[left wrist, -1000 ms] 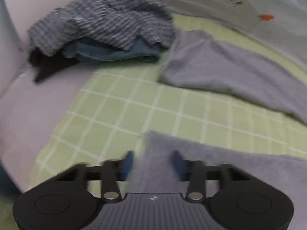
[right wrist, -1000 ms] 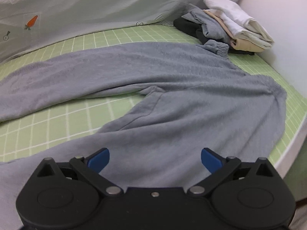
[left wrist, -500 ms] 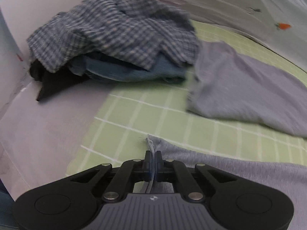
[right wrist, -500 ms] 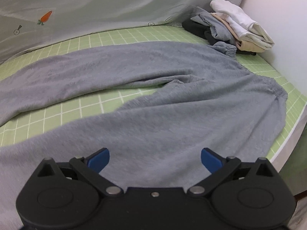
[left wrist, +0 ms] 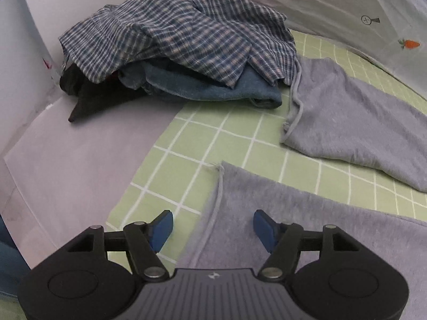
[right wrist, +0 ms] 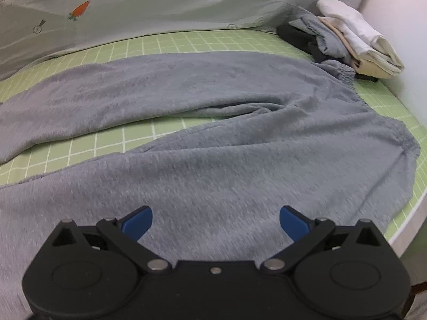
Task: Fold clothes
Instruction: 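Pinch the leg edge with the left gripper and tug it flat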
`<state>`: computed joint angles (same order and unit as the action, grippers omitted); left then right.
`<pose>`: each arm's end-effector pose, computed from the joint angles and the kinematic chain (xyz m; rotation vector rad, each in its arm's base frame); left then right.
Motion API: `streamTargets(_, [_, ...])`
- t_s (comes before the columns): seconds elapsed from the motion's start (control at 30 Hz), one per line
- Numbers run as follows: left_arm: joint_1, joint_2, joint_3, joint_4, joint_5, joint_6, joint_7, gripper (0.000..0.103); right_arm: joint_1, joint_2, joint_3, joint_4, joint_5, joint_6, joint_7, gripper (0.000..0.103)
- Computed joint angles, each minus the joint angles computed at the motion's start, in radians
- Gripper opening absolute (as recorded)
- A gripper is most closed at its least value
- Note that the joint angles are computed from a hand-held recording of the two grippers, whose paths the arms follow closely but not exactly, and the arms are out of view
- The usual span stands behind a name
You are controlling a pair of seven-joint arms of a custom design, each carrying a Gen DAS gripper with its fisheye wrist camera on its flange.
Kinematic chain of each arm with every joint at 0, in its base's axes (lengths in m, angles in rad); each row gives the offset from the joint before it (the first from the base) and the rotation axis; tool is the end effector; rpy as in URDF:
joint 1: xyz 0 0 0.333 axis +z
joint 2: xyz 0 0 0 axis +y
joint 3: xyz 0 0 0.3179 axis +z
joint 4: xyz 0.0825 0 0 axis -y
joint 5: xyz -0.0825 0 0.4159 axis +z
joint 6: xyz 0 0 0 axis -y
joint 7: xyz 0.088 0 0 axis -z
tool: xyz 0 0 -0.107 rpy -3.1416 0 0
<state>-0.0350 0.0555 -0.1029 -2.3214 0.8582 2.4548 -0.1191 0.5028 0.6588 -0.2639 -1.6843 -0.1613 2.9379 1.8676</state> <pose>0.5383 -0.0749 0.3031 -2.4471 0.8626 -0.1921 0.7166 0.2167 0.2746 -2.0438 1.6809 -0.6694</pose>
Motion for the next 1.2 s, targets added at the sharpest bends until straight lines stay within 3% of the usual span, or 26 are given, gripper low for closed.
streamTargets(0.03, [-0.001, 0.004, 0.0, 0.007, 0.003, -0.003, -0.002, 0.045, -0.009, 0.002, 0.01, 0.005, 0.001, -0.002, -0.013, 0.103])
streamTargets(0.07, [-0.001, 0.009, 0.001, 0.014, 0.007, -0.005, -0.004, 0.011, -0.017, 0.004, 0.021, 0.009, 0.005, -0.004, -0.027, 0.103])
streamTargets(0.1, [-0.002, 0.014, 0.001, 0.02, 0.01, -0.008, -0.006, 0.004, -0.025, 0.005, 0.03, 0.012, 0.008, -0.008, -0.039, 0.103])
streamTargets(0.33, [-0.006, 0.041, 0.009, 0.068, -0.028, -0.073, -0.011, 0.005, -0.038, -0.002, 0.046, 0.005, 0.026, 0.007, -0.088, 0.103])
streamTargets(0.43, [-0.009, 0.033, 0.008, 0.085, -0.056, -0.108, -0.017, 0.019, -0.031, -0.001, 0.031, 0.008, 0.037, 0.017, -0.08, 0.103])
streamTargets(0.5, [-0.016, 0.028, 0.005, 0.1, -0.013, -0.122, -0.032, 0.053, -0.024, 0.002, 0.02, 0.013, 0.043, 0.022, -0.069, 0.103])
streamTargets(0.57, [-0.021, 0.028, 0.004, 0.116, 0.045, -0.112, -0.041, 0.071, -0.023, 0.013, 0.019, 0.028, 0.048, 0.015, -0.067, 0.103])
streamTargets(0.7, [-0.009, 0.102, 0.018, 0.189, 0.101, -0.017, 0.019, 0.074, -0.03, 0.036, 0.027, 0.065, 0.054, -0.004, -0.069, 0.103])
streamTargets(0.83, [-0.009, 0.209, 0.041, 0.291, 0.057, 0.011, 0.116, 0.074, -0.043, 0.077, 0.043, 0.13, 0.058, -0.067, -0.08, 0.103])
streamTargets(1.03, [-0.022, 0.28, 0.079, 0.348, 0.017, 0.051, 0.164, 0.073, -0.051, 0.118, 0.048, 0.202, 0.042, -0.146, -0.028, 0.103])
streamTargets(1.07, [-0.025, 0.284, 0.086, 0.348, 0.02, 0.064, 0.165, 0.065, -0.052, 0.123, 0.049, 0.208, 0.04, -0.149, -0.017, 0.103])
streamTargets(1.13, [-0.031, 0.283, 0.1, 0.338, 0.043, 0.099, 0.158, 0.036, -0.048, 0.132, 0.044, 0.224, 0.031, -0.162, 0.008, 0.103])
streamTargets(1.17, [-0.031, 0.282, 0.1, 0.338, 0.04, 0.104, 0.172, 0.003, -0.043, 0.136, 0.039, 0.231, 0.024, -0.167, 0.022, 0.103])
streamTargets(1.2, [-0.034, 0.284, 0.098, 0.345, 0.031, 0.088, 0.193, 0.005, -0.04, 0.14, 0.036, 0.237, 0.017, -0.17, 0.035, 0.103])
